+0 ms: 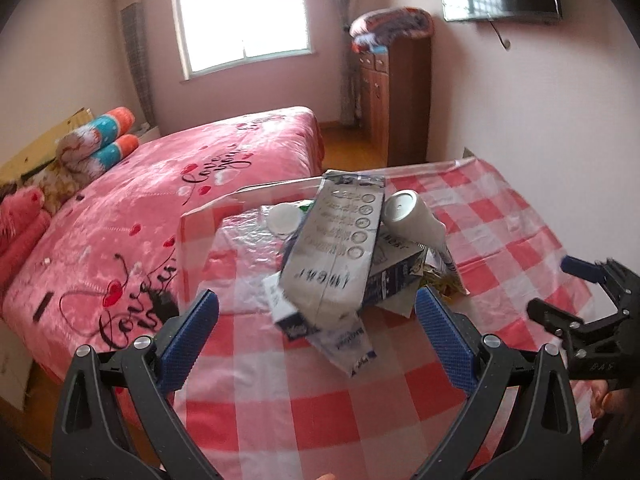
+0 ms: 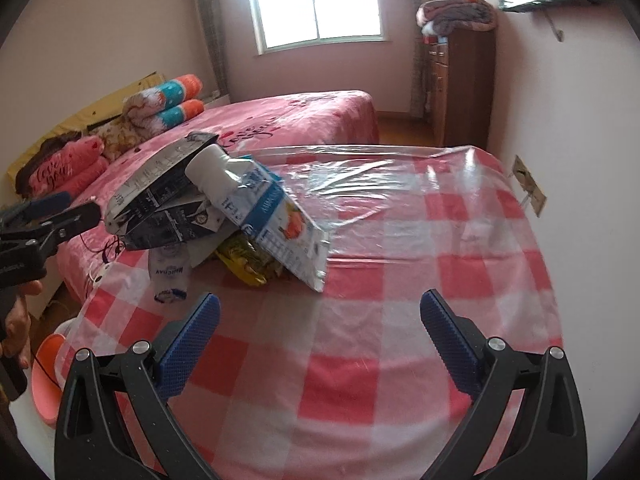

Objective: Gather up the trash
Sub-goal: 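Grasp the white milk carton with the left gripper while the right gripper approaches the white bottle, then lift the carton with the left gripper while the right gripper grasps the white plastic bottle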

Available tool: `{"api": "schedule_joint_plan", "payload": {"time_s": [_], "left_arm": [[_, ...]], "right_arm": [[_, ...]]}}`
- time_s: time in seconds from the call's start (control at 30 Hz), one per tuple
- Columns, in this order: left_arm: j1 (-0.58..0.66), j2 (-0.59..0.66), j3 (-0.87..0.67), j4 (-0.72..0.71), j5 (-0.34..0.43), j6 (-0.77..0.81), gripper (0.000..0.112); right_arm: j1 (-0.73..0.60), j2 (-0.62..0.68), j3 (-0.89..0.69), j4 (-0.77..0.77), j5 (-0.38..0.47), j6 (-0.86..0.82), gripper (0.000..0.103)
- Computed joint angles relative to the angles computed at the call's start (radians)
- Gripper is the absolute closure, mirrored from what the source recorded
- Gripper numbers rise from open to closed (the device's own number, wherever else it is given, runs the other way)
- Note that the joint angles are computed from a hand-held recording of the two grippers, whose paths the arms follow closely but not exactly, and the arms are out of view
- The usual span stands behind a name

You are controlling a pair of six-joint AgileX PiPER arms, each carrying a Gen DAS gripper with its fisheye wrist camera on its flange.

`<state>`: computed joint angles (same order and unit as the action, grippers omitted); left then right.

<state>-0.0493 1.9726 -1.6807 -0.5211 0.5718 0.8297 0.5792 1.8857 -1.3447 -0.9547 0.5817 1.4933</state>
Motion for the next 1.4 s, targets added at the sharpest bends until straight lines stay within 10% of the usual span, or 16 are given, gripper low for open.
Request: {"api": "schedule_joint_plan", "payload": {"time_s": [0.67,0.77,0.97,1.23,1.4], "left_arm": [[-0.061,0.308,-0.502,0.215,0.253,-0.217,0.028],[-0.062,0.336,-0.545,0.214,0.278,-0.242,0.037],[-0.055,0.337,-0.531,0.175,0.269,-0.258,0.045],[-0.040,0.279,-0.406,0.111,0.202,-0.230,0.047],[-0.019,0.213,-0.277,0.017,0.147,-0.166,0.047]], "right_arm": [[-0.052,0.315,-0.403,0.030,0.071,-0.231,0.007],[-0.057,0.335,-0.429,0.021,0.075,-0.231,0.024],[-0.058,0.380,-0.489,0.006,0.097,-0.248,0.025],[-0.039,0.393,-0.487,-0.086,0.128,-0.197,0.076],[-0.045,0.351,-0.397,-0.138,0.115,-0.113,0.081]]}}
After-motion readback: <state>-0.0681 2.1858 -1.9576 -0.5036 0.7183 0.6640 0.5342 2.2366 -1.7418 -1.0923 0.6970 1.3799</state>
